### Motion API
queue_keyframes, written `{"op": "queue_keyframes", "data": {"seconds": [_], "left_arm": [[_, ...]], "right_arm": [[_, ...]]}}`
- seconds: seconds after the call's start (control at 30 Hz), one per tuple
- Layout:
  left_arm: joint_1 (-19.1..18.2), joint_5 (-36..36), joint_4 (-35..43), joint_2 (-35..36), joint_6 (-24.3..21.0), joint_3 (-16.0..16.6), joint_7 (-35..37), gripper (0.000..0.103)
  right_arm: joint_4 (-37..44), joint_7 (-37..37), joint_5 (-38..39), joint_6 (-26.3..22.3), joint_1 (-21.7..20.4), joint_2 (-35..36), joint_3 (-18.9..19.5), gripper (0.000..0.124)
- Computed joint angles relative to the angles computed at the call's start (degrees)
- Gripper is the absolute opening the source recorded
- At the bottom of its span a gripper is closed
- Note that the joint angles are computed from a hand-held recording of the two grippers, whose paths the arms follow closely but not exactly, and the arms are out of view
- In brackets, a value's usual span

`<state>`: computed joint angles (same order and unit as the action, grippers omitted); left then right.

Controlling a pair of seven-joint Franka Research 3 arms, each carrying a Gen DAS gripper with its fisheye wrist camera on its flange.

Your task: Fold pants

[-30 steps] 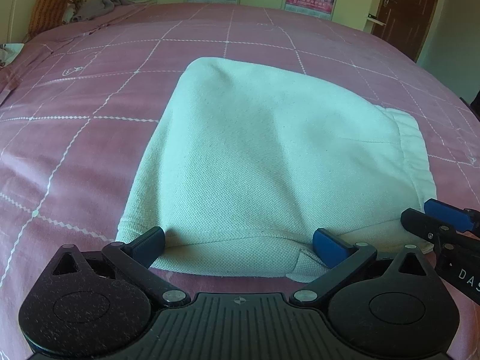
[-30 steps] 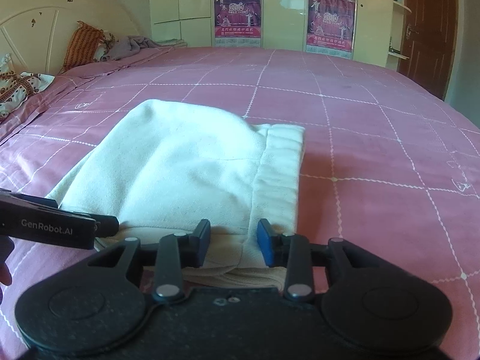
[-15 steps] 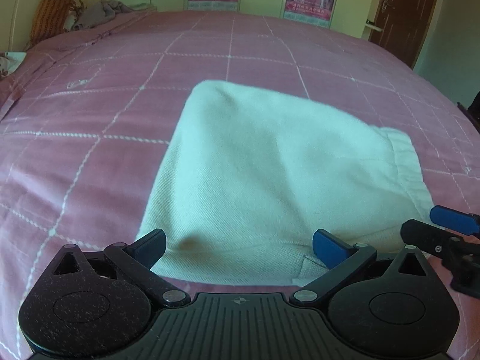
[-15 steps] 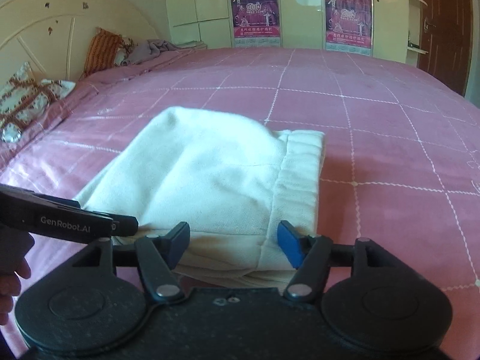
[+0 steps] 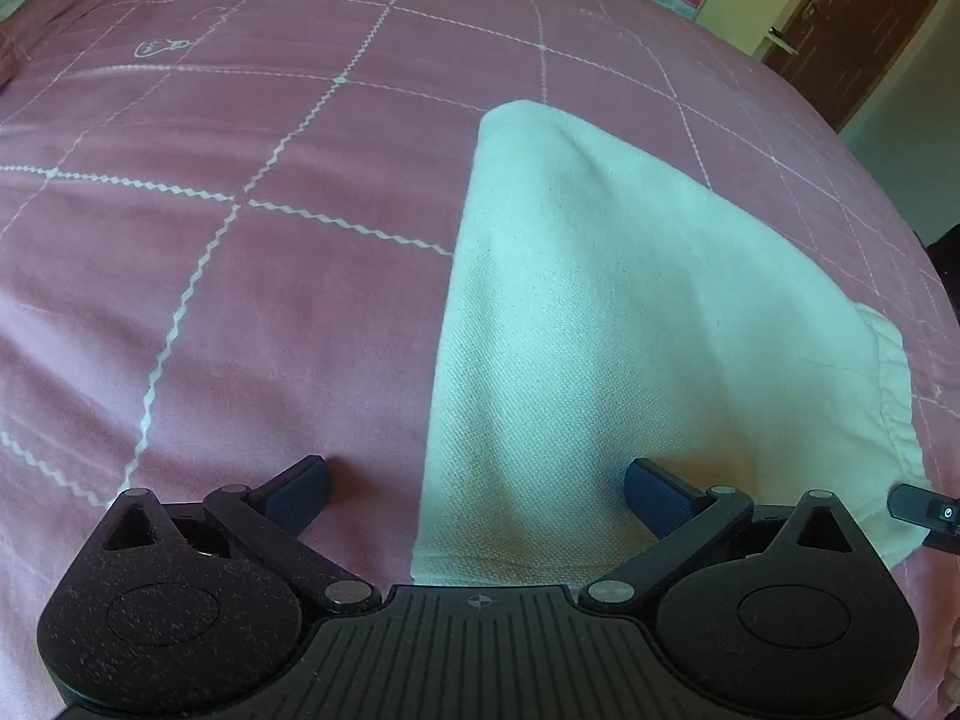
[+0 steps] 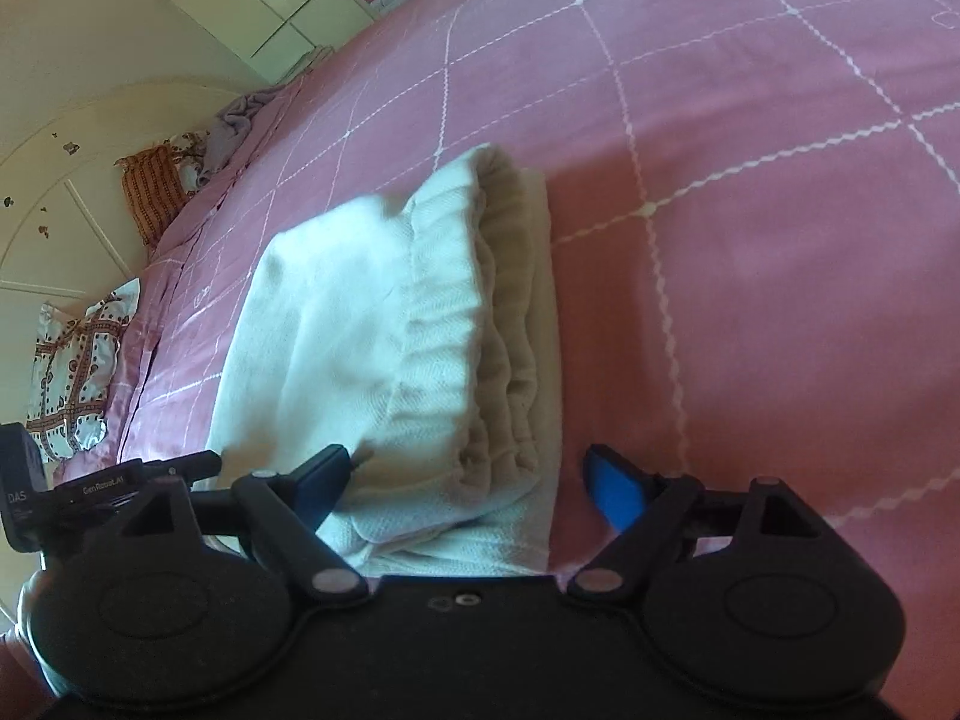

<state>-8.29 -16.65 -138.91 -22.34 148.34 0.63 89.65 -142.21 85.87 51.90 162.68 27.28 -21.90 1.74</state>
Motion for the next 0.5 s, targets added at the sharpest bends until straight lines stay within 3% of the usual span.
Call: {"op": "queue_keyframes", "data": {"seconds": [0.07,0.1,0.13,0.17,0.2,0.27,0.4,0.5], "left_arm": [[-2.4,-4.7,0.1,0.5,0.6,2.3,3.9,0.097],[-4.1,-8.5,0.3,0.6,0.2,3.9,6.8,0.089],[-5.2,-12.2,0.6,0.6,-0.4,5.1,9.3,0.066],[-6.0,-16.5,1.2,0.7,-1.8,6.3,11.0,0.062],[-5.8,-18.4,1.0,0.6,-1.4,6.2,11.6,0.062],[-5.8,-22.8,0.5,0.7,-1.3,6.6,14.9,0.062],[-3.9,-25.4,1.6,3.0,-0.3,4.2,17.1,0.062],[-2.4,-22.8,2.0,3.9,2.4,0.7,14.2,0.069]], "right_arm": [[0.4,-4.4,4.6,0.3,2.3,0.6,-2.1,0.087],[0.7,-7.6,8.0,0.4,3.5,0.7,-3.3,0.075],[1.1,-10.8,11.9,-0.2,4.5,0.8,-4.4,0.07],[1.3,-12.5,14.6,-0.7,4.6,0.9,-4.8,0.069],[1.6,-16.6,19.4,-1.9,5.4,0.7,-6.1,0.061],[1.5,-24.8,29.3,-4.4,6.0,0.1,-8.5,0.059],[2.5,-28.9,33.2,-8.2,3.6,2.3,-8.2,0.06],[5.3,-31.0,37.1,-7.4,2.1,5.7,-6.2,0.059]]}}
